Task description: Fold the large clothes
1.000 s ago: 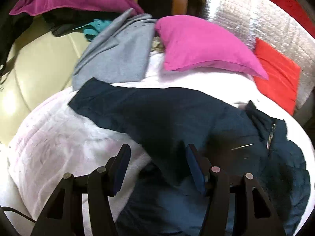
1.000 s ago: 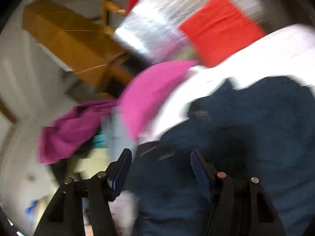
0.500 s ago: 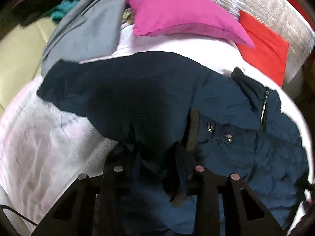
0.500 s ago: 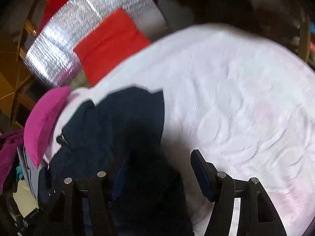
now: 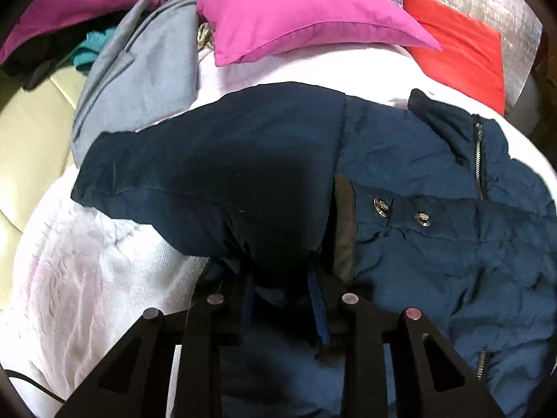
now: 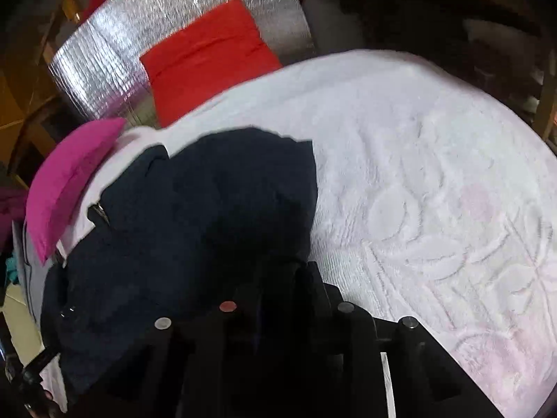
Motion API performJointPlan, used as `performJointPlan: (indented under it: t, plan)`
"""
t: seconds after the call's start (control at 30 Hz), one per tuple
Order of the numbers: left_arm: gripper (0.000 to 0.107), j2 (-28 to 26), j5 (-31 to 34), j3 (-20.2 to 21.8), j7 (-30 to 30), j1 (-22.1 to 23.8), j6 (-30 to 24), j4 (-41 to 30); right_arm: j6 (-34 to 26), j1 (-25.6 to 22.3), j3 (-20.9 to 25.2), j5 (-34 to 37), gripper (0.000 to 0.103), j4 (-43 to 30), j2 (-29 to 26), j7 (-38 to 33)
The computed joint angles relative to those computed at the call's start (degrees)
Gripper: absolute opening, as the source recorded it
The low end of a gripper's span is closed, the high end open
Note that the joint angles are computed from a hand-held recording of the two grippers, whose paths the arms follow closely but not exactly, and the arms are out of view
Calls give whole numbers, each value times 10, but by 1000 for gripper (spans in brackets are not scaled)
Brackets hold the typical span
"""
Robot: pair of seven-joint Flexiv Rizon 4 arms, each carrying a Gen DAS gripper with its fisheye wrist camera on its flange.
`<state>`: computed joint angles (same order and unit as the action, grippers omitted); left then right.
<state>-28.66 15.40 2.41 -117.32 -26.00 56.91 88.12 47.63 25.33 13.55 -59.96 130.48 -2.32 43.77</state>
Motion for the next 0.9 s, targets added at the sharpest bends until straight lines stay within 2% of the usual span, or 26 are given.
performJointPlan:
  t: [0.07,0.1,0.17,0.2,0.23,0.27,0.33,0.43,0.47,0.57,0.63,0.67,0.7,0.73,0.77,0.83,0.9]
  plan:
    - [32,14,-38,-21,22,26,25,26,-87,21,18,17,66,-19,9,-1]
    - [34,20,-55,-28,30,36,38,38,-146,36,27,10,70,-35,7,2]
    - [36,38,-84,-36,43,54,73,66,-230,63,40,-3,72,-65,1,-16]
    - [36,44,-83,-28,38,53,84,72,-235,70,36,-23,72,-83,-14,-20]
    - [37,49,-74,-14,26,47,90,74,-222,74,32,-48,72,-91,-21,-25]
    - [38,54,-60,3,9,42,94,75,-180,73,23,-79,72,-99,-30,-35]
    - [49,64,-32,34,-40,34,95,78,-92,67,5,-115,70,-121,-58,-54]
    - [62,75,-27,51,-92,55,92,92,28,63,-23,-158,50,-168,-117,-59]
    - [63,77,-26,53,-107,62,90,97,78,62,-33,-165,43,-193,-148,-63]
    - [64,74,-38,54,-147,94,89,109,160,77,-59,-170,40,-248,-212,-68]
    - [64,64,-61,48,-160,120,96,116,182,89,-71,-142,40,-298,-258,-113]
    - [64,58,-71,45,-162,129,102,119,192,88,-62,-117,40,-317,-280,-144]
    - [64,51,-87,37,-162,140,111,124,197,75,-35,-68,40,-346,-312,-196]
    - [64,45,-108,25,-151,154,122,130,198,77,-19,10,40,-371,-341,-267]
    - [64,39,-130,12,-139,167,136,135,177,83,-8,51,41,-388,-354,-302]
    - [64,23,-182,-26,-93,200,178,148,162,104,-27,52,40,-389,-350,-313]
    - [64,1,-229,-59,-50,224,209,149,209,117,-58,34,40,-366,-335,-288]
